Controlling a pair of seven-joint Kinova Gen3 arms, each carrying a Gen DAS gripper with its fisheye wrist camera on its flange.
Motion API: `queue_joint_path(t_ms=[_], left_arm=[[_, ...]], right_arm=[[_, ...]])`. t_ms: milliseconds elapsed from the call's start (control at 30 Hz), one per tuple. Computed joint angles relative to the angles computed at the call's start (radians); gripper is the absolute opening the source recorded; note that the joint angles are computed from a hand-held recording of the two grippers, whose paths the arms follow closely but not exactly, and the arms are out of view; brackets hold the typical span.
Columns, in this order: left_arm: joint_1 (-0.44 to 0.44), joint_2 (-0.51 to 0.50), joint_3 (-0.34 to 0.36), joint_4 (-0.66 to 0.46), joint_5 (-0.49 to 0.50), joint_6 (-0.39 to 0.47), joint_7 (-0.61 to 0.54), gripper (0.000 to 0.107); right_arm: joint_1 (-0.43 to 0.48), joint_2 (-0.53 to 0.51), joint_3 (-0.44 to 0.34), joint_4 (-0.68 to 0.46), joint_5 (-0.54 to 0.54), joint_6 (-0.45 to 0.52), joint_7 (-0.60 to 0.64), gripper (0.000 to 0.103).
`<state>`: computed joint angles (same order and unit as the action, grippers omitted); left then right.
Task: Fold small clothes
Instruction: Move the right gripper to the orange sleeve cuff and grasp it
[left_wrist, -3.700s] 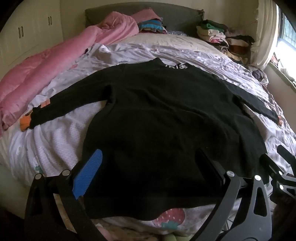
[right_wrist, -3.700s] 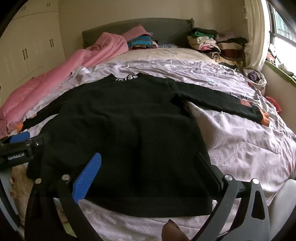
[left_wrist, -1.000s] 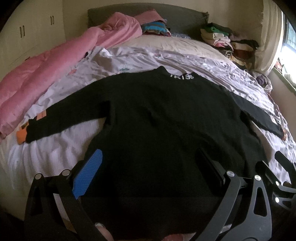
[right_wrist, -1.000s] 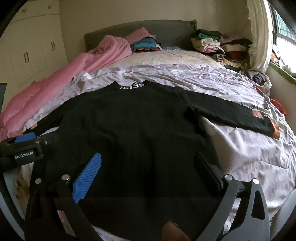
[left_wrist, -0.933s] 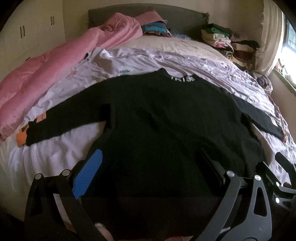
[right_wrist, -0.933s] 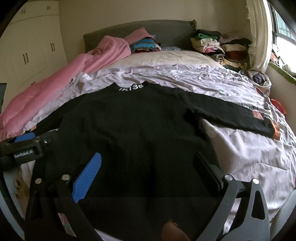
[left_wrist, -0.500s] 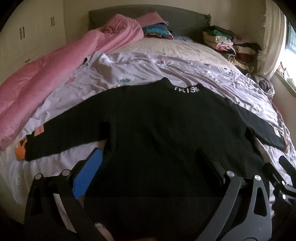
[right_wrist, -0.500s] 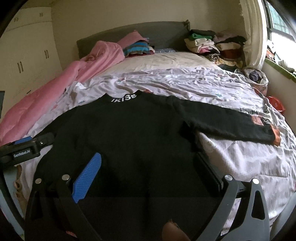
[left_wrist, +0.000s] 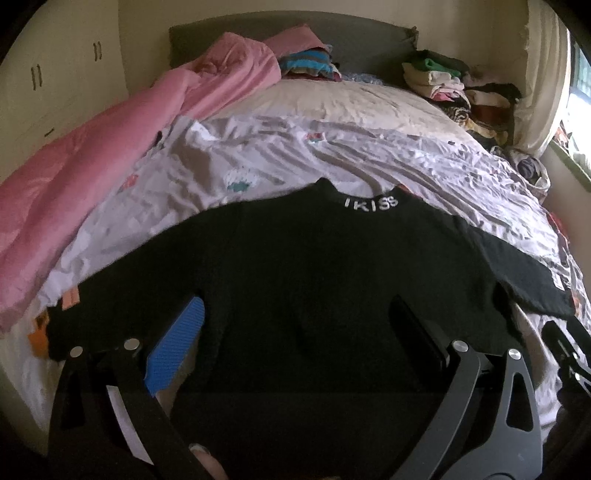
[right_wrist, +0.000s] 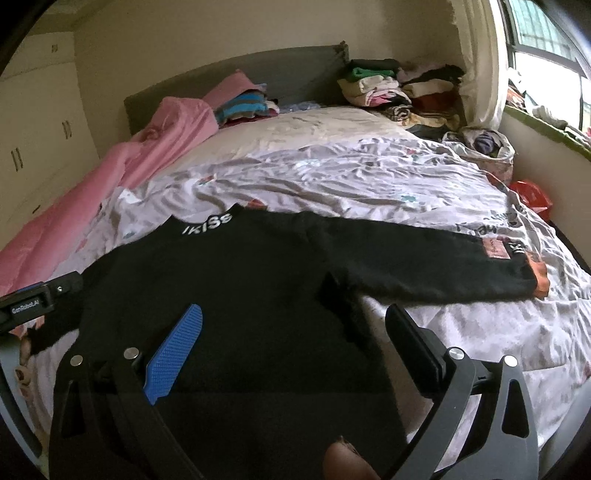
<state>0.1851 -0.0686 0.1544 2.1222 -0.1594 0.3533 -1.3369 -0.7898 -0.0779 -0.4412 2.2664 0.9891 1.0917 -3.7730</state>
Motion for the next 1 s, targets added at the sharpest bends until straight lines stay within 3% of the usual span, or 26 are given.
queue_joint_path(t_ms=[467, 900, 1000], left_arm=[[0.077, 0.108, 0.005, -0.134, -0.090, 0.032, 0.083, 0.094], [0.189, 0.229, -0.053, -0.200, -0.169, 0.021, 0.181, 0.094], [0.234, 0.262, -0.092, -0.201, -0.214, 0.010, 0.228, 0.094]], right_arm=[[0.147, -0.076, 0.054, 0.046, -0.026, -0.038, 0.029, 0.099], [0.388, -0.181, 0.139, 0.153, -0.086, -0.209, 0.044, 0.099], [0.444, -0.193, 0.152, 0.182, -0.094, -0.256, 0.042, 0.099]])
